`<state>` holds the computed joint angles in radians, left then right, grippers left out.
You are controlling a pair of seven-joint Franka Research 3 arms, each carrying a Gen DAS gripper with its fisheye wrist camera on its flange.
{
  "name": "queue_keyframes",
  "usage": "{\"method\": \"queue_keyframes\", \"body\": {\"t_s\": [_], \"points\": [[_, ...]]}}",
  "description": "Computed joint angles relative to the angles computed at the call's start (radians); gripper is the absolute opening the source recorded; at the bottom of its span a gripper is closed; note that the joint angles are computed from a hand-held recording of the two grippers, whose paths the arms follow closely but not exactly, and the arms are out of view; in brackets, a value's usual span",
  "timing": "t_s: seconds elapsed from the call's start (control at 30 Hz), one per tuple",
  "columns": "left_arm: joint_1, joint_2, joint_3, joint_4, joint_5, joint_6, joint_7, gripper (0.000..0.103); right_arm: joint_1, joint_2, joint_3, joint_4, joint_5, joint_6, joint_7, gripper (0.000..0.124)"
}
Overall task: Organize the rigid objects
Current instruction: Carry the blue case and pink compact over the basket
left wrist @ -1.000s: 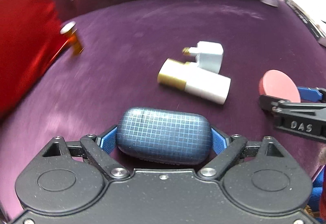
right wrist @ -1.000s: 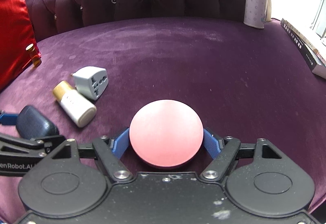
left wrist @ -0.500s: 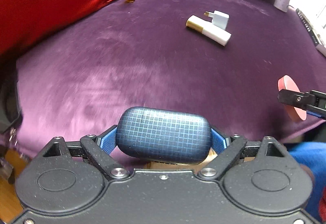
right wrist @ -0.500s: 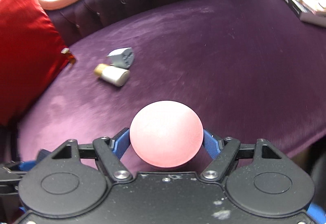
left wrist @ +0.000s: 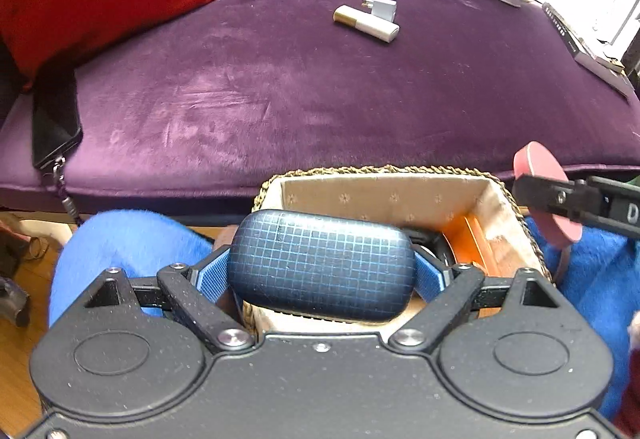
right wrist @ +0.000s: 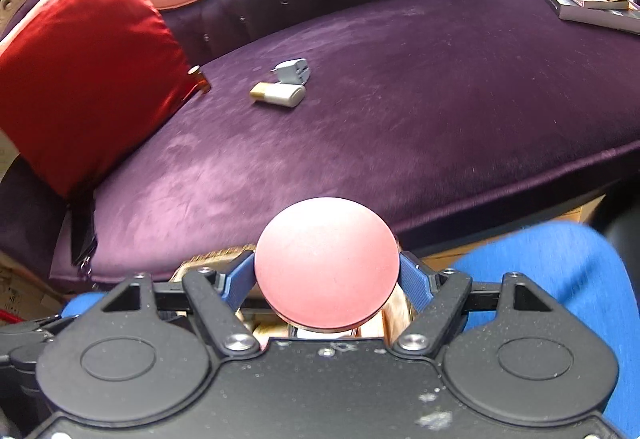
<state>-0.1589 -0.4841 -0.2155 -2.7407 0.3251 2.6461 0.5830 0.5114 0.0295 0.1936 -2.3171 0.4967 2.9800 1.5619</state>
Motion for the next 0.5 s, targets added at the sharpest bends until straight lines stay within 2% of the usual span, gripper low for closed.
{"method": "queue_keyframes", "body": {"t_s": [0.1,0.27,0.4,0.5], "points": [[-0.001,-0.037,-0.021,-0.019,0.007,0.001,-0.039,0.086,0.012,-0.061,0.01,-0.057,0.099,-0.001,-0.079,0.076],[-0.005,-0.051,-0.052,-0.027,0.042,-0.006,-0.084,0.086,0.062,-0.12,-0.01,-0.108,0.233,0.011,-0.183,0.076],[0.0,-0.068,-0.068,-0.037,0.087,0.006,-0.113,0.086,0.09,-0.143,-0.018,-0.131,0.282,0.038,-0.239,0.076],[-0.003,-0.055,-0.056,-0.037,0.09,0.018,-0.119,0.086,0.09,-0.145,-0.007,-0.147,0.231,0.081,-0.218,0.076]]}}
